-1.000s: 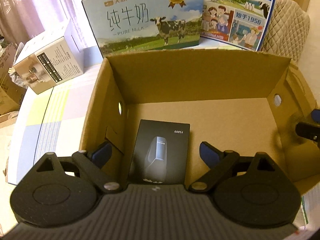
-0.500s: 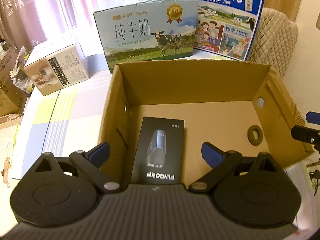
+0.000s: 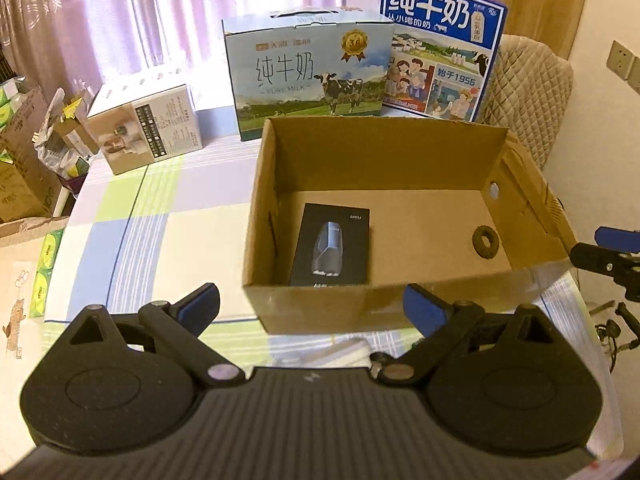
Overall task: Organize objects
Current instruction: 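Move both grippers back out of the cardboard box toward the table items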
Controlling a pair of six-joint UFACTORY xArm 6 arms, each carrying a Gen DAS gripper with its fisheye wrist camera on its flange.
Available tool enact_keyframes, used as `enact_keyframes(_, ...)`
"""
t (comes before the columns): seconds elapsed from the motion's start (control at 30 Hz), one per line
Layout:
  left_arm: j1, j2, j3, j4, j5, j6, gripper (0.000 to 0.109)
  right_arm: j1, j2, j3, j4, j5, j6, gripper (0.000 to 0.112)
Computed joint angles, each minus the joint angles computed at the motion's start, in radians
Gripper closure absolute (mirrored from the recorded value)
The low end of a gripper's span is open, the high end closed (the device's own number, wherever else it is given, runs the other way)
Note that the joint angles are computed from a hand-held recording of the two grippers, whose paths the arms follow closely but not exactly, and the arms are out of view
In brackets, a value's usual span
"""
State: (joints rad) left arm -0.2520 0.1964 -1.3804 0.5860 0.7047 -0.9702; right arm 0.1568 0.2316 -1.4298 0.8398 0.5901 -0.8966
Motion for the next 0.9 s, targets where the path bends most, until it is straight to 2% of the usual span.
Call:
enact_keyframes(0.2, 0.007, -0.115, 0.136, -0.009, -0.047, 0.024, 0.012, 0.033, -0.116, 0.136, -0.006, -0.059, 0.044, 0.046)
enact_keyframes(0.57, 0.037, -0.296, 0.379, -0.110, -0.106, 0.143, 0.012, 0.112, -0.292, 0.378, -0.090, -0.143, 0.215, 0.046)
enact_keyframes(0.9, 0.067, -0.403, 0.550, -0.239, -0.138, 0.274, 0.012, 0.186, -0.375, 0.530, -0.215, -0.143, 0.390, 0.046)
